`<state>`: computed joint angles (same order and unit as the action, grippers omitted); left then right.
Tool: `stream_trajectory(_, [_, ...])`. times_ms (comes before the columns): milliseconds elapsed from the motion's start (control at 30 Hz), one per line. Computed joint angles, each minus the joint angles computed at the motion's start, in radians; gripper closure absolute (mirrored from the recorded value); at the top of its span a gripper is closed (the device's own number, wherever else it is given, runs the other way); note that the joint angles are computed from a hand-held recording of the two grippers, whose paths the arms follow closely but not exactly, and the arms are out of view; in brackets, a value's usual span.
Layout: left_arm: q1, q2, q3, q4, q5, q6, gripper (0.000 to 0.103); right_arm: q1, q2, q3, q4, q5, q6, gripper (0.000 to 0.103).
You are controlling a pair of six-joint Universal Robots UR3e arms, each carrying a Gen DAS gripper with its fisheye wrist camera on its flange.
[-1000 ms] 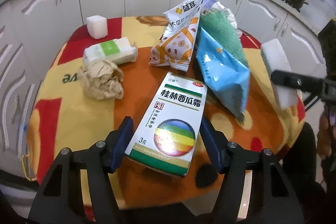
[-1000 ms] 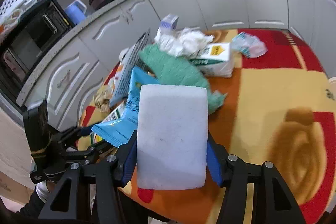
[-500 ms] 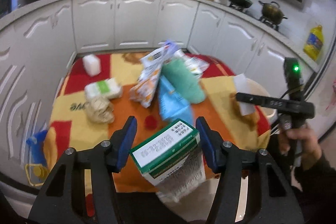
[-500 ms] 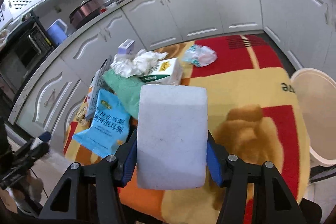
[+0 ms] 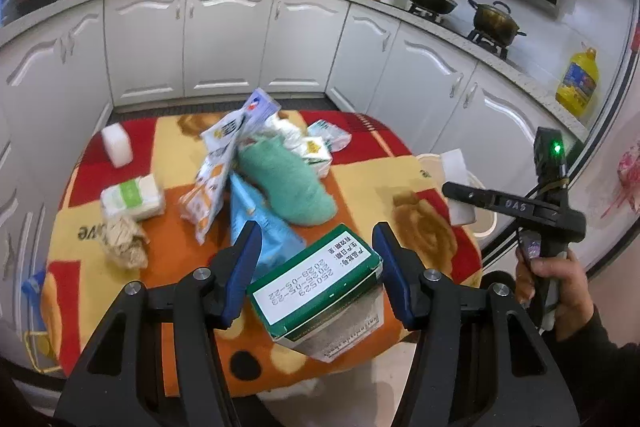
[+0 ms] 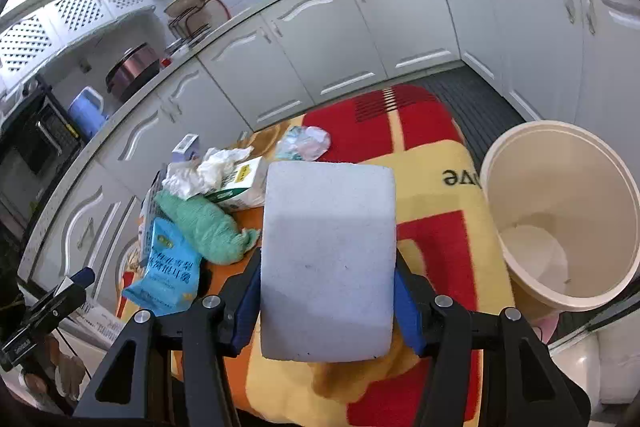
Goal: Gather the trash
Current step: 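Carry both items to the beige bin and open both tools to drop them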
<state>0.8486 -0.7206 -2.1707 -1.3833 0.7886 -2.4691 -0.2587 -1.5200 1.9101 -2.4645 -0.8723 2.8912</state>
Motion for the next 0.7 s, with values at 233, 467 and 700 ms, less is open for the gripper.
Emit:
stream_trajectory(233, [-0.346, -0.305, 0.026, 0.486, 0.137, -0.319, 0.047, -0.064, 0.001, -0.009, 0.002, 0.005, -0.013, 0.047])
stream_trajectory(467, [-0.671, -0.708, 0.243, 0.797, 0.279, -0.555, 0.047, -0.179, 0.043, -0.042, -0.028, -0.032, -0.006, 0.047])
stream_trajectory(700, [-0.907, -1.118, 0.645, 0.860, 0.410, -0.722, 0.047, -0.233, 0.207, -0.153, -0.050, -0.145, 0.018, 0.047])
